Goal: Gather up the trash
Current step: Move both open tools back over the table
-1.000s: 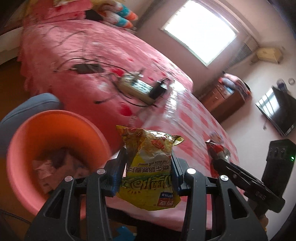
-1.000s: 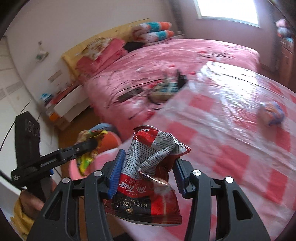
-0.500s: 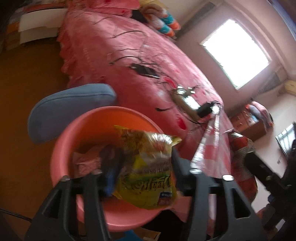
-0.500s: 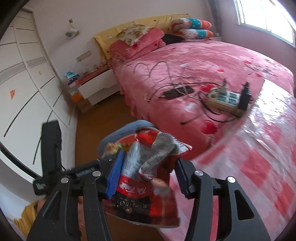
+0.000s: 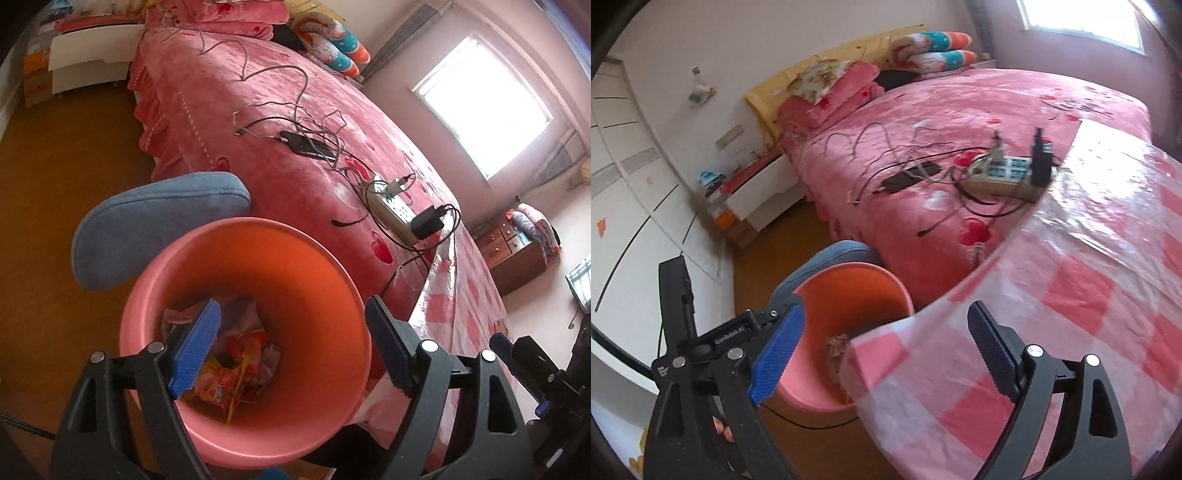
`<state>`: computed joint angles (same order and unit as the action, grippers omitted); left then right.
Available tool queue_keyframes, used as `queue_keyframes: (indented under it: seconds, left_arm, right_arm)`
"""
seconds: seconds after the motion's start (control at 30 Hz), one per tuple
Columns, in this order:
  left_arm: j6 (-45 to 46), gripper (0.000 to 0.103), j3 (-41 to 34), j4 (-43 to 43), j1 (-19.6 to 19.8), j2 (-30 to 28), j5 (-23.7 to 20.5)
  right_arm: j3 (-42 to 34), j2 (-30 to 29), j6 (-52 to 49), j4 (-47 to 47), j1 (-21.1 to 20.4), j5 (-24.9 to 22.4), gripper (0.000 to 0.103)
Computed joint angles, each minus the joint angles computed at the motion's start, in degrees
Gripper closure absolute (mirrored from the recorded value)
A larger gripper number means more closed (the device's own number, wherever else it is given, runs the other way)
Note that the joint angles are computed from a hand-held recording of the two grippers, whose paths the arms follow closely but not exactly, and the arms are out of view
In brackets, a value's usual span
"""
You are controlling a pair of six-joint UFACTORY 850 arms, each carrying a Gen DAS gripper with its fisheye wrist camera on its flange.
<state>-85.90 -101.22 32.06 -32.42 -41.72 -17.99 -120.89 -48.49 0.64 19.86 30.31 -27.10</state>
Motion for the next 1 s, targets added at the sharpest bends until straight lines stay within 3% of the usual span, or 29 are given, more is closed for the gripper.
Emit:
queue_keyframes:
  seconds: [0.37, 0.7, 1.0]
  left_arm:
    - [9.99, 0.021, -9.15, -4.83, -2.63, -4.39, -6.20]
    - [19.77, 0.019, -19.99, -8.47, -5.39, -9.81, -12.76]
    - [25.16, 0.016, -28.67, -8.84, -7.37, -14.05, -17.98]
  right_arm:
    - [14.83, 9.24, 13.17, -17.45, 0.20, 7.47, 0.013]
    - [24.21, 15.18, 14.62, -18.29, -1.39, 11.80, 0.013]
    - [29.96, 19.13, 20.70, -25.23, -2.18, 15.52, 0.013]
